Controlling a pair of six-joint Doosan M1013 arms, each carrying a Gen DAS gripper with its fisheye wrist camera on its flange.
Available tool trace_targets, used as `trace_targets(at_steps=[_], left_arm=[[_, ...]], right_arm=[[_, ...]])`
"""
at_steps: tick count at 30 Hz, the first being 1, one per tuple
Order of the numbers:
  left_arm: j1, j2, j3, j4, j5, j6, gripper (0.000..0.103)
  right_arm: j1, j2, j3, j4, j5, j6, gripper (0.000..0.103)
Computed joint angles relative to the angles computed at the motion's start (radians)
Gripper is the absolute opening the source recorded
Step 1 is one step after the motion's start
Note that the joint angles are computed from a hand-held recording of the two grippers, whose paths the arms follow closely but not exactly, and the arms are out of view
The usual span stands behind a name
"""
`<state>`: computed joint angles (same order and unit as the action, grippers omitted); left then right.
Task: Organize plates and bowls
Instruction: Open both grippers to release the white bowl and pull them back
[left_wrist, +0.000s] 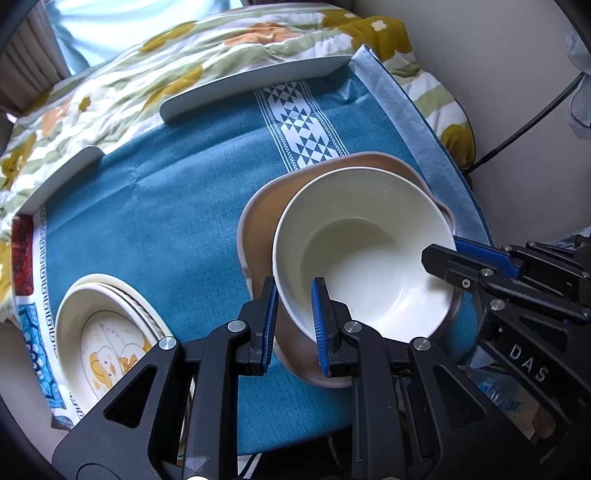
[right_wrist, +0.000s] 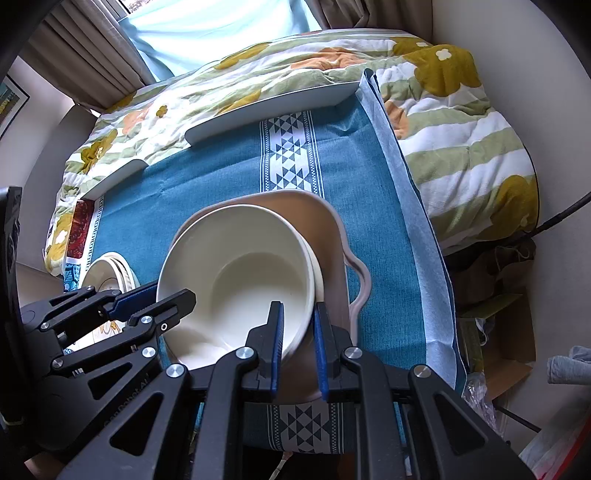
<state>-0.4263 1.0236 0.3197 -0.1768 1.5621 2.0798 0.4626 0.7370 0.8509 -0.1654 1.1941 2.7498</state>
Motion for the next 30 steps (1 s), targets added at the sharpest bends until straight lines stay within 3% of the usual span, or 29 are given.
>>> trace_targets(at_steps=[6,9,10,11,12,13,14,16,17,19,23,30], left_arm=[[0.020,-0.027,0.001,-0.059,-0.025,0.010,0.016],[0.041,-0.040,-0.004,-0.136,-0.043,0.018,0.022],[0.049,-0.054,0.013,-0.166,-0.066,0.031,0.038],[0.053,-0.070,0.037,-0.171,-0.099,0.042,0.072],[0.054,-0.104,0.093,-0.160,-0.168,0.059,0.089],[0.058,-0.126,0.131,-0.162,-0.218,0.076,0.103],[0.064,-0.150,0.172,-0.181,-0.270,0.101,0.103],[0.069,-0.149,0.166,-0.179,-0.268,0.107,0.103],[0.073,-0.144,0.156,-0.173,-0.258,0.100,0.103],[0.079,-0.136,0.146,-0.168,-0.248,0.091,0.103],[0.089,-0.115,0.128,-0.139,-0.200,0.076,0.103],[0.084,-0.096,0.154,-0.075,-0.134,0.075,0.102]], right_arm=[[0.003,-0.029,0.017,-0.028,-0.030,-0.008,0.015],[0.006,-0.052,0.035,-0.040,-0.080,-0.035,0.015],[0.009,-0.060,0.039,-0.053,-0.094,-0.044,0.015],[0.012,-0.066,0.038,-0.072,-0.098,-0.056,0.015],[0.014,-0.069,0.032,-0.086,-0.093,-0.069,0.015],[0.017,-0.072,0.027,-0.102,-0.087,-0.083,0.023],[0.020,-0.077,0.024,-0.120,-0.083,-0.098,0.032],[0.023,-0.088,0.030,-0.142,-0.087,-0.120,0.091],[0.024,-0.094,0.034,-0.155,-0.088,-0.132,0.101],[0.026,-0.096,0.031,-0.164,-0.054,-0.167,0.103],[0.031,-0.067,-0.004,-0.162,0.095,-0.262,0.103],[0.012,-0.053,0.030,-0.069,0.121,-0.308,0.103]])
